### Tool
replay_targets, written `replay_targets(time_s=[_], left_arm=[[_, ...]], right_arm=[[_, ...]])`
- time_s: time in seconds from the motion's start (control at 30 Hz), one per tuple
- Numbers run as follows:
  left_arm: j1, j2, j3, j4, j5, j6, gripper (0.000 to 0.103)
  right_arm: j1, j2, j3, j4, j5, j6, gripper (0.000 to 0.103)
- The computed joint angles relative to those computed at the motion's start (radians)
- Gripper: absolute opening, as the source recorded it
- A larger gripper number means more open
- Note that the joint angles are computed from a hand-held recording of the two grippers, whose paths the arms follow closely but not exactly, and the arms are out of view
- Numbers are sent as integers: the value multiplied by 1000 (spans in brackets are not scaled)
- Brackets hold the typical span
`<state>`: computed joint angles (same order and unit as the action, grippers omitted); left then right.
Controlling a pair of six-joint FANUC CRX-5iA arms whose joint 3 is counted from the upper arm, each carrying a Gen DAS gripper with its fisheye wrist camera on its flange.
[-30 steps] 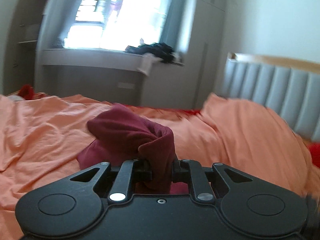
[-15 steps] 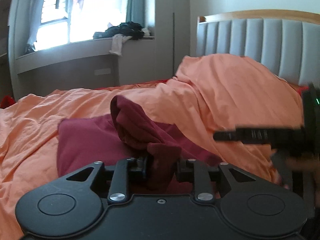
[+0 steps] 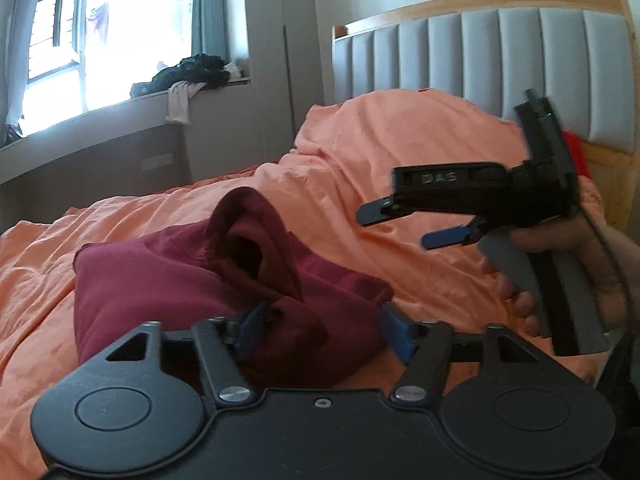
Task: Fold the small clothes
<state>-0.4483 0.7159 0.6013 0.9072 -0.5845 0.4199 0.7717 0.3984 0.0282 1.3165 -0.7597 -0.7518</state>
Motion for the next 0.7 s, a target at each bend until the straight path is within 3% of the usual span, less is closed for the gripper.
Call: replay_targets(time_s=[0.07, 0.2, 0.37, 0.5, 0.6, 0.67, 0.7], left_arm=[[-3, -9, -25, 45, -5, -55, 85], [-15, -28, -54, 23, 31, -87, 86], [-12, -74, -123, 63, 68, -109, 87], [-12, -142, -226, 124, 162, -182, 96], [4, -169, -246, 53, 191, -130, 97], [15, -176, -246, -1, 198, -98, 96], [23, -173, -232, -50, 189, -65, 96]], right_arm=[[-12, -2, -11, 31, 30, -44, 103], [-54, -8, -38, 178, 124, -144, 103], [-150, -5, -34, 485, 333, -291, 103], [-164, 23, 18, 560, 387, -234, 103], [-162, 36, 33, 611, 389, -238, 102], [-148, 49, 42, 592, 364, -244, 92], [-147, 54, 42, 594, 364, -267, 82]])
